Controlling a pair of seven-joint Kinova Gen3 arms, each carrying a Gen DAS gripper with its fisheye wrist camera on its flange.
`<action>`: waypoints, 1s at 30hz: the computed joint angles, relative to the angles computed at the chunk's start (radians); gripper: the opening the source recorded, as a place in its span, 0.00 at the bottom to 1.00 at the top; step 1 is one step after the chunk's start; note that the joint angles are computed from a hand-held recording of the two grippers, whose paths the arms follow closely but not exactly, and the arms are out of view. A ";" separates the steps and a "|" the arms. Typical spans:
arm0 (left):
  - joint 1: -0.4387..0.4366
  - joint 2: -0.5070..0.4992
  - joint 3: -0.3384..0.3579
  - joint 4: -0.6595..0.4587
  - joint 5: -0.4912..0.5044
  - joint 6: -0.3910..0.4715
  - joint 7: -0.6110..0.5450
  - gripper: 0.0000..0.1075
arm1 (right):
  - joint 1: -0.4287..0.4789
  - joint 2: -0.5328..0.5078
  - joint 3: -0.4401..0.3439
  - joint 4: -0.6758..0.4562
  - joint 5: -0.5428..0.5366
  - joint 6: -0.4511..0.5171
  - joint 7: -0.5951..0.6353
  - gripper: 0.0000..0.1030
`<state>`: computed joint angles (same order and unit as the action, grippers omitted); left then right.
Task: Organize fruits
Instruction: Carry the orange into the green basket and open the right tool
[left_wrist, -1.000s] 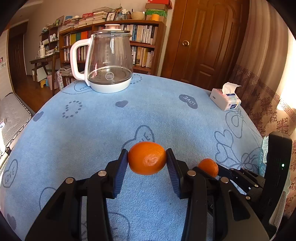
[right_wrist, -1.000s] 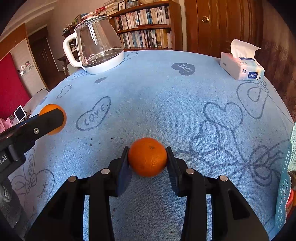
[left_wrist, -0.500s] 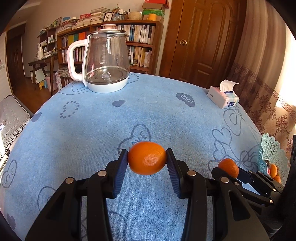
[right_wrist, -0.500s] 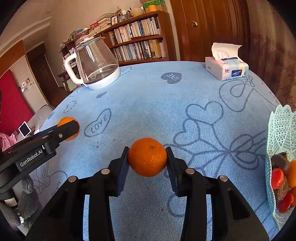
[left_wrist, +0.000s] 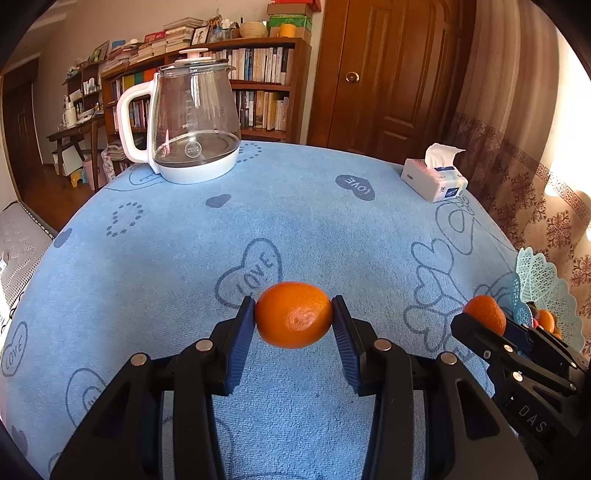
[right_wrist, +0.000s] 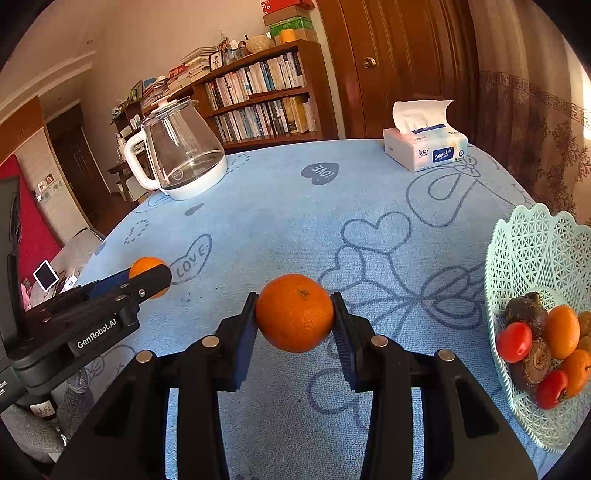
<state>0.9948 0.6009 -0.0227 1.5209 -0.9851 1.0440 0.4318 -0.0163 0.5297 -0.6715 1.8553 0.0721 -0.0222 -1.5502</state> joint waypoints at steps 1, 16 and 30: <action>0.000 0.001 0.001 -0.001 0.000 0.000 -0.001 0.40 | 0.009 0.001 -0.006 0.000 -0.001 -0.001 -0.002 0.39; -0.001 0.011 -0.002 -0.011 0.010 -0.006 -0.022 0.40 | 0.123 -0.013 -0.062 0.039 0.042 -0.057 -0.092 0.39; 0.004 0.014 -0.007 -0.012 0.012 -0.011 -0.028 0.40 | 0.205 -0.057 -0.022 0.105 0.137 -0.131 -0.300 0.39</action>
<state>0.9989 0.6144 -0.0296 1.5086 -0.9734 1.0333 0.4034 0.1886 0.4724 -0.6939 1.9600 0.2092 -0.1533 -1.8498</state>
